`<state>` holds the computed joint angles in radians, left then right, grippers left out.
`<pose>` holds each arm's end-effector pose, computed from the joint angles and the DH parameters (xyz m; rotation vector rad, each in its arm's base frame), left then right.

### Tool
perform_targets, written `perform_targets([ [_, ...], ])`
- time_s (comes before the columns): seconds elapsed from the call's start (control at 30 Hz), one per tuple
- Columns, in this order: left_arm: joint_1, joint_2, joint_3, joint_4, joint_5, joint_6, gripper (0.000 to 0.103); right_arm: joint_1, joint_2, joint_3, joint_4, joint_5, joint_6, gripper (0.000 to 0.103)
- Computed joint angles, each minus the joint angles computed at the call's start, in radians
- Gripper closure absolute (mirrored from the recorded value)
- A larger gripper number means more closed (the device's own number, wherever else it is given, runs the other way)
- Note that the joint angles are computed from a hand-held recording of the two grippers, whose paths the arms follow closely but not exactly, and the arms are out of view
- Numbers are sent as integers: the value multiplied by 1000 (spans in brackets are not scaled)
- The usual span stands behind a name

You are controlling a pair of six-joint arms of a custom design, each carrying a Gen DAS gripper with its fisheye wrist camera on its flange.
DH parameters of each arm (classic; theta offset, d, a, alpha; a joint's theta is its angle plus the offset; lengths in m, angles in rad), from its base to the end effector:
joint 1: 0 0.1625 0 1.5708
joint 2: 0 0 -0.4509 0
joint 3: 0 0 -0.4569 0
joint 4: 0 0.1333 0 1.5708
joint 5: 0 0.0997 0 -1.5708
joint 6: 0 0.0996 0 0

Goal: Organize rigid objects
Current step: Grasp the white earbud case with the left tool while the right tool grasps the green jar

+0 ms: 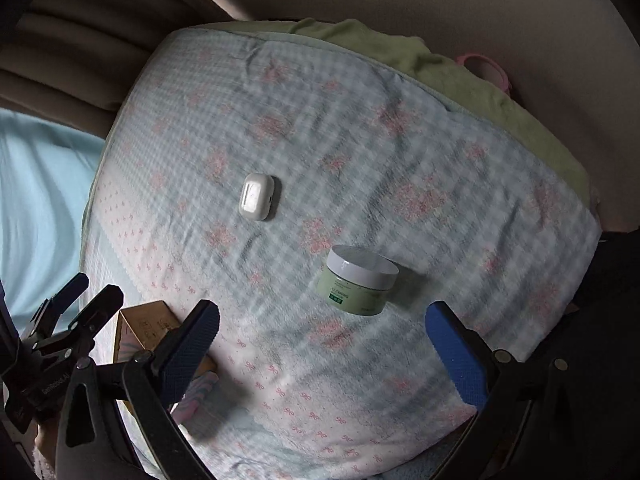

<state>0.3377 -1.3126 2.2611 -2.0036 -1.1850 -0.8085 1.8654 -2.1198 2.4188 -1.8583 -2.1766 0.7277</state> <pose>-0.3422 -0.3012 0.0978 0.6543 2.4229 -0.0719 0.1604 -0.2649 0.3295 -0.5502 -2.5223 0.3817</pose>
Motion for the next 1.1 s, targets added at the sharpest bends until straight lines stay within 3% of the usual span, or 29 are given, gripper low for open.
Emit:
perform_targets([
  [0.2, 99, 216, -48, -149, -10, 201, 1, -169, -38, 90, -134, 55, -27, 0],
  [0.37, 164, 332, -76, -216, -44, 316, 4, -284, -102, 175, -246, 139, -28, 0],
  [0.5, 201, 393, -90, -241, -65, 347, 15, -318, -108, 215, -315, 155, -28, 0],
  [0.6, 218, 421, -96, -260, -73, 365, 17, -335, -84, 223, -351, 158, -22, 0],
  [0.77, 215, 445, -98, -278, -56, 408, 18, -375, -67, 236, -373, 168, -13, 11],
  [0.87, 208, 445, -99, -266, -37, 405, 30, -402, -65, 243, -391, 173, -30, 19],
  [1.0, 208, 445, -114, -239, -23, 393, 62, -433, -100, 258, -403, 186, -32, 24],
  [1.03, 208, 449, -120, -228, -22, 395, 62, -446, -113, 261, -394, 189, -33, 30],
  [1.1, 207, 454, -124, -222, -19, 392, 62, -478, -152, 270, -388, 212, -50, 33],
])
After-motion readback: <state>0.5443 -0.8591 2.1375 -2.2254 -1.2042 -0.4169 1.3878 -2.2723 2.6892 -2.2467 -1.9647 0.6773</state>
